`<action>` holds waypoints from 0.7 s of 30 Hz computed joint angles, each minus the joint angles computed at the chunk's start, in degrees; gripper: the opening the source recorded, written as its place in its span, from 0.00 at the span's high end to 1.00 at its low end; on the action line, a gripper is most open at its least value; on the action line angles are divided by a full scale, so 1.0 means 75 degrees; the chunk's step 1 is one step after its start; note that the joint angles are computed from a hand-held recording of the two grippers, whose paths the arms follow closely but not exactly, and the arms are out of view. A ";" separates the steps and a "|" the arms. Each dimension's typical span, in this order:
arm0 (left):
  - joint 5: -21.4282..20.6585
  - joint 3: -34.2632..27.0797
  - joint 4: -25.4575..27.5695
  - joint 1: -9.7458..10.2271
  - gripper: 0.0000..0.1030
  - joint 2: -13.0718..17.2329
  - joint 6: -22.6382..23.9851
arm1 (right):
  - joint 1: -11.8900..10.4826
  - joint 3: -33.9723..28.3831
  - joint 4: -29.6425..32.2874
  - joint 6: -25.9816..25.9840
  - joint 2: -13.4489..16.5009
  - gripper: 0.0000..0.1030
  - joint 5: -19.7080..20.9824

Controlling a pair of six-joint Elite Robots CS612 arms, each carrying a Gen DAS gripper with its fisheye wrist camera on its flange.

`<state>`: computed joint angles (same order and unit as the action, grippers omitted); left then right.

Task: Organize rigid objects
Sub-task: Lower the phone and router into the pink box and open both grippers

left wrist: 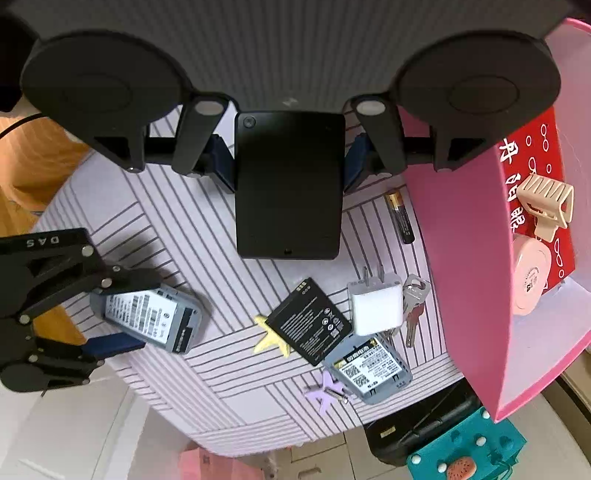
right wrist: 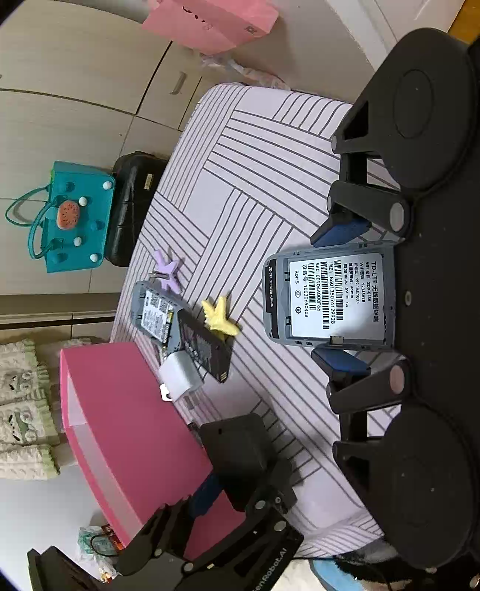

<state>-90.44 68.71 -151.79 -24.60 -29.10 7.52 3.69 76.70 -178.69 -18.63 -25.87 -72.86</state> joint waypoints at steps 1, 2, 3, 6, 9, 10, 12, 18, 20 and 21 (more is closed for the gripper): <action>-0.0006 0.0074 -0.0073 -0.0004 0.42 -0.0047 0.0007 | 0.0004 0.0042 -0.0005 0.0003 -0.0034 0.37 0.0020; -0.0007 0.0182 -0.0179 -0.0012 0.42 -0.0111 0.0060 | 0.0010 0.0079 -0.0011 0.0006 -0.0066 0.37 0.0027; -0.0030 0.0286 -0.0261 -0.0015 0.42 -0.0178 0.0097 | 0.0019 0.0127 -0.0011 0.0013 -0.0107 0.37 0.0037; -0.0233 0.0559 -0.0443 0.0014 0.42 -0.0380 0.0233 | 0.0025 0.0279 -0.0005 0.0122 -0.0245 0.37 0.0171; -0.0335 0.0890 -0.0838 0.0044 0.42 -0.0595 0.0399 | 0.0049 0.0395 -0.0018 0.0330 -0.0389 0.37 0.0243; -0.0391 0.0981 -0.0961 0.0062 0.42 -0.0659 0.0456 | 0.0062 0.0435 -0.0044 0.0366 -0.0441 0.37 0.0267; -0.0470 0.1101 -0.1116 0.0112 0.42 -0.0765 0.0444 | 0.0096 0.0509 -0.0159 0.0403 -0.0536 0.37 0.0266; -0.0482 0.1591 -0.2003 0.0278 0.42 -0.1130 0.0328 | 0.0262 0.0667 -0.0529 0.0349 -0.0797 0.37 0.0221; -0.0427 0.1740 -0.2246 0.0339 0.42 -0.1241 0.0265 | 0.0332 0.0691 -0.0570 0.0213 -0.0883 0.37 0.0196; -0.0380 0.1803 -0.2325 0.0367 0.42 -0.1293 0.0218 | 0.0374 0.0699 -0.0591 0.0120 -0.0926 0.37 0.0197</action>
